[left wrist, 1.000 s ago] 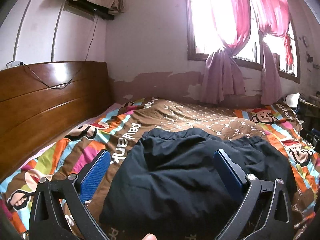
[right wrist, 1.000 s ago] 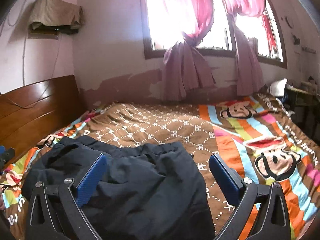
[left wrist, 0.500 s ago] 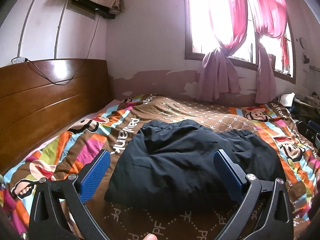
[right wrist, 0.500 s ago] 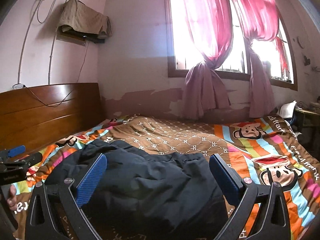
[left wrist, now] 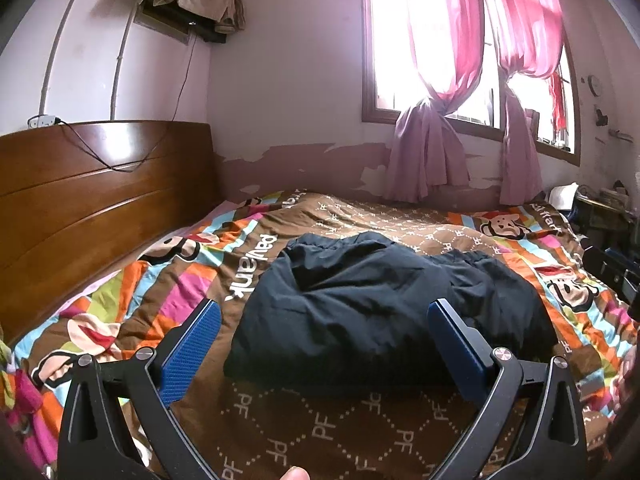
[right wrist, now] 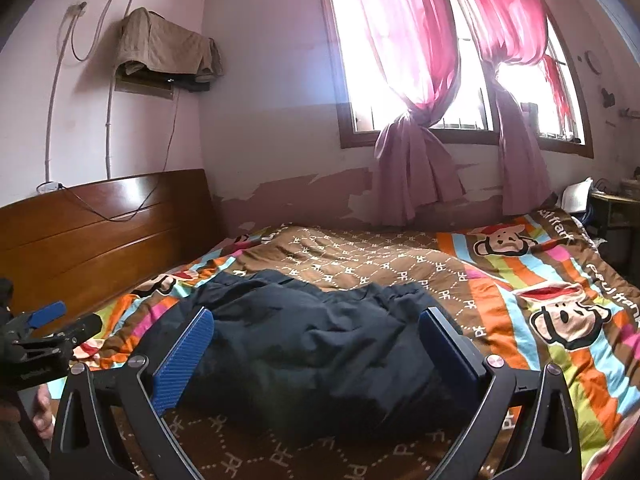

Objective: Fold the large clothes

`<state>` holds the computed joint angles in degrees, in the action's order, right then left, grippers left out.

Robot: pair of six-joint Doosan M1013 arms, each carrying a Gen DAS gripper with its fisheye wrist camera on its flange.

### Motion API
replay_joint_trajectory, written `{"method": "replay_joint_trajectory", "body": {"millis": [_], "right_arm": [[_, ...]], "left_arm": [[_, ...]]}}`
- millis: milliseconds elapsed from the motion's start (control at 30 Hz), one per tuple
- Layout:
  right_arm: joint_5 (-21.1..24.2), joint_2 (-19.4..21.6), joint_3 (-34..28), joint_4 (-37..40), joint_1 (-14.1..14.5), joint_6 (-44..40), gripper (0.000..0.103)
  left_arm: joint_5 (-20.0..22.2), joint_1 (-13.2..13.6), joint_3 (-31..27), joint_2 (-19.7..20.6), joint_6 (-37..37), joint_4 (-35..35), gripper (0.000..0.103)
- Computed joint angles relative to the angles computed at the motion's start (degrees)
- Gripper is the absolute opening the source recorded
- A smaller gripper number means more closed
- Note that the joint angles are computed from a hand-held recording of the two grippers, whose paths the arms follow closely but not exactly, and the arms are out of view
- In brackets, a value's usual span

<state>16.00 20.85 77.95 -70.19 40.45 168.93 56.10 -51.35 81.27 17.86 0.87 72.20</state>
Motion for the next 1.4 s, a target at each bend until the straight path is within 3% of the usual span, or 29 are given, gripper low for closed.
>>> {"method": "replay_joint_trajectory", "body": {"millis": [167, 333, 533, 800, 1400], "right_arm": [[-0.3, -0.4, 1.4, -1.6, 0.9, 0.7, 0.103], [1.2, 0.4, 1.2, 10.9, 1.4, -13.6, 0.103], [3.9, 1.3, 1.1, 14.9, 1.4, -16.3, 0.103], [4.1, 2.0, 0.7, 19.9, 1.4, -21.7, 0.103], [3.3, 1.9, 0.8, 23.2, 1.4, -25.1, 0.103]], "left_arm": [[-1.8, -0.3, 2.3, -1.0, 0.2, -0.9, 0.101], [-3.5, -0.5, 3.8, -1.0, -0.8, -0.3, 0.101], [-4.6, -0.2, 4.0, -0.5, -1.4, -1.6, 0.101], [-4.2, 0.0, 3.9, -0.3, -1.3, -3.4, 0.101], [-4.9, 0.1, 4.2, -0.4, -0.9, -4.2, 0.101]]}}
